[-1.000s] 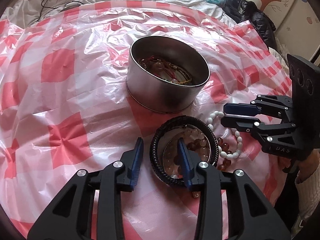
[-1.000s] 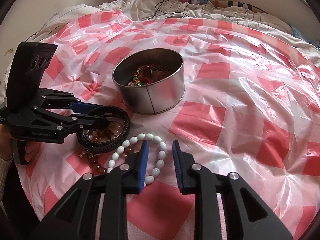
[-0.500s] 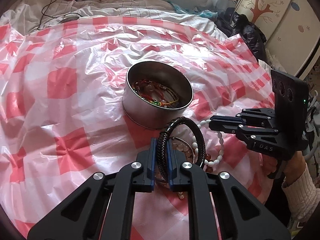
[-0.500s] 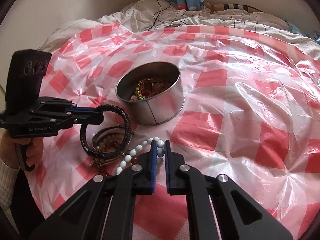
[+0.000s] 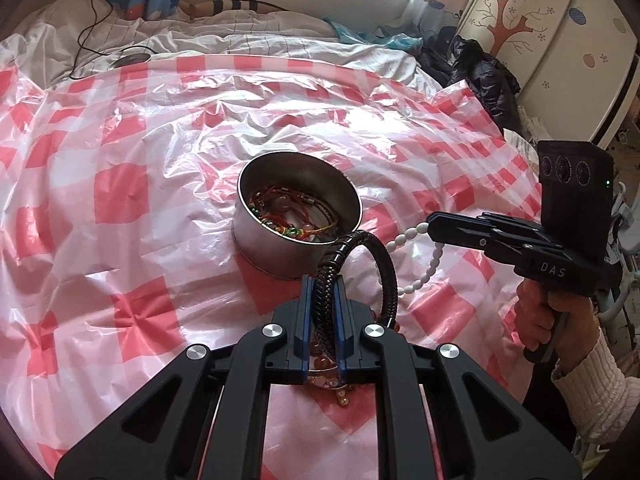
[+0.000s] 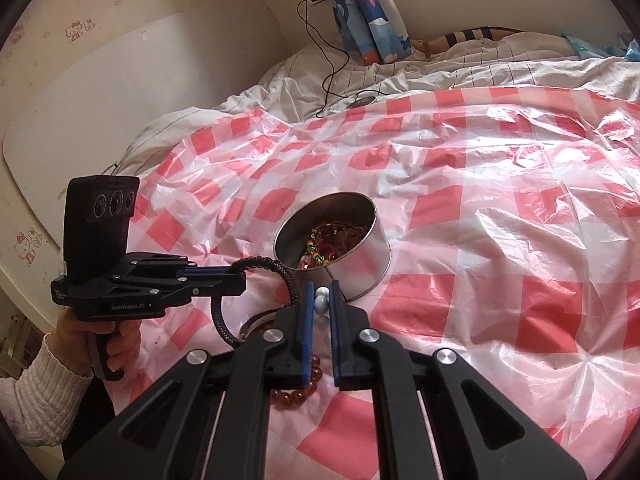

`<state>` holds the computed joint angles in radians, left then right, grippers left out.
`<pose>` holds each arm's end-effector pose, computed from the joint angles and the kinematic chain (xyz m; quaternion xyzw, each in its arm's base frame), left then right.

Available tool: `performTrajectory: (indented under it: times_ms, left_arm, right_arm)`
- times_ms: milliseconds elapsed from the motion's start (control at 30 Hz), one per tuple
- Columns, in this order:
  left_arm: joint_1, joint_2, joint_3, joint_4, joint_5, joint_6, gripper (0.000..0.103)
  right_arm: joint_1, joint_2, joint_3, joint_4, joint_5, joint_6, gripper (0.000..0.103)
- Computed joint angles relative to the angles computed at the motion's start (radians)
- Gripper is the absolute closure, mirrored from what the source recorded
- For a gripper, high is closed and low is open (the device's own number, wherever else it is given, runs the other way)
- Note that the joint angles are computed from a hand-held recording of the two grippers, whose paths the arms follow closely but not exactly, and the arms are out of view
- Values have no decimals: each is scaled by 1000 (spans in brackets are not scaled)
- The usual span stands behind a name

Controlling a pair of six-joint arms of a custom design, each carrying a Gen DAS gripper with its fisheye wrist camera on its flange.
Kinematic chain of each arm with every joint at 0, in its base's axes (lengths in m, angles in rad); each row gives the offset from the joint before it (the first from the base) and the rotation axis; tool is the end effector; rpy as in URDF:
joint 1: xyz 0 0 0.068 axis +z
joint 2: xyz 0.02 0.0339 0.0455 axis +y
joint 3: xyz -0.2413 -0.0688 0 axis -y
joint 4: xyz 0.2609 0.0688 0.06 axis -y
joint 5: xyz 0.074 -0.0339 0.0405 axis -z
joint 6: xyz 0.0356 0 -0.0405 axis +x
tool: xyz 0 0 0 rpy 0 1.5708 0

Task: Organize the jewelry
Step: 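Lift both held bracelets and carry them toward the silver tin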

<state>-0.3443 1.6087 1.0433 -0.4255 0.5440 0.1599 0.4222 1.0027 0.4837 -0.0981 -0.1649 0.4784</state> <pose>0.3127 -0.1317 0.1781 0.3046 0.8747 -0.2817 0.2505 0.2124 0.1018 0.1764 -0.0129 0.8861 0.2650 0.3800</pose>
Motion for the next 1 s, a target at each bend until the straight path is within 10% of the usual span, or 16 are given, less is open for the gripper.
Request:
performTrajectory:
  times_ms: [1000]
  left_arm:
    - [6,105,141,134,-33,-245,94]
  right_arm:
    - [-92,-136,-84,107,-121,86,95]
